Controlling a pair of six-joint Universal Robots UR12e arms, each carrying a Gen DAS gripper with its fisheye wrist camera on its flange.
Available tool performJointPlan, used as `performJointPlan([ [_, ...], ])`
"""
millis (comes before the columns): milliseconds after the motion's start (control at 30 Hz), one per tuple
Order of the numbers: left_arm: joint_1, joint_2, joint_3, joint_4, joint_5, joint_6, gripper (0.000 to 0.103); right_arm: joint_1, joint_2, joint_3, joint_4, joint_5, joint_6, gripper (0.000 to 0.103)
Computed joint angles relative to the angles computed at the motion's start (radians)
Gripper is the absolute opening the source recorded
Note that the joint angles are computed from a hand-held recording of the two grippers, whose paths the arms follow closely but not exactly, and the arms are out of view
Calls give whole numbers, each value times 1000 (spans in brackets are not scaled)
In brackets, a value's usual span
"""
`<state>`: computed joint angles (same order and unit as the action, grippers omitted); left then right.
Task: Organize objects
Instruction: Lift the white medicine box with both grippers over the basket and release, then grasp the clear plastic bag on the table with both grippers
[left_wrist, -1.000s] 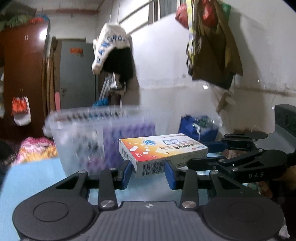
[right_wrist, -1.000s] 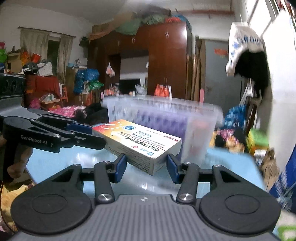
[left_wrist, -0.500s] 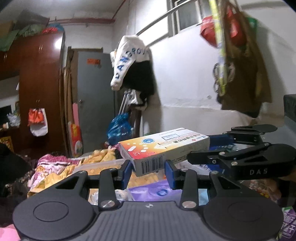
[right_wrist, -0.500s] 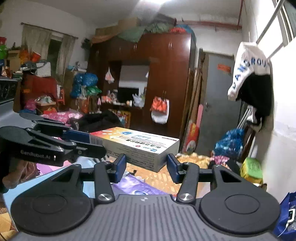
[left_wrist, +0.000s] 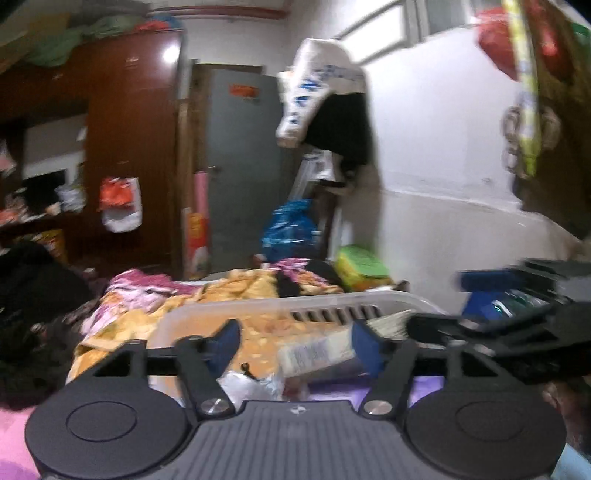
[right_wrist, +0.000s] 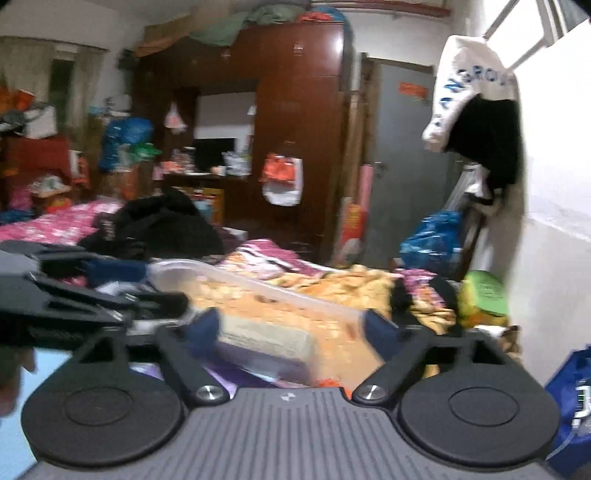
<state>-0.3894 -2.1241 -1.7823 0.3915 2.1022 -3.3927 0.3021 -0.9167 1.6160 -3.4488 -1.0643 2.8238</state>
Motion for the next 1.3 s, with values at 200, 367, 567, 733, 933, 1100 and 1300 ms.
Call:
performJointPlan([
  [200,-12,43,-117,136,-64,24,76,-69,-27,89,-104,121,101,103],
  [367,-50,68,-224,205,-42,37,82,-142,-37,200,-198,222,227,103],
  [567,-64,77,-317,179,-57,-61,82,-162,-39,290,-137,241,197,103],
  [733,-49,79,-378,194,-111,-151,82,-161,-40,301,-63,254,115,90],
  [933,-35,68,-371,147,-153,-180,82,-142,-35,291,10,242,36,85],
  [1100,-45,51,-323,85,-147,-128,82,-133,-41,301,29,246,-33,76],
  [1300,-89,25,-280,33,-51,-32,79,-115,-42,327,-49,175,-82,59],
])
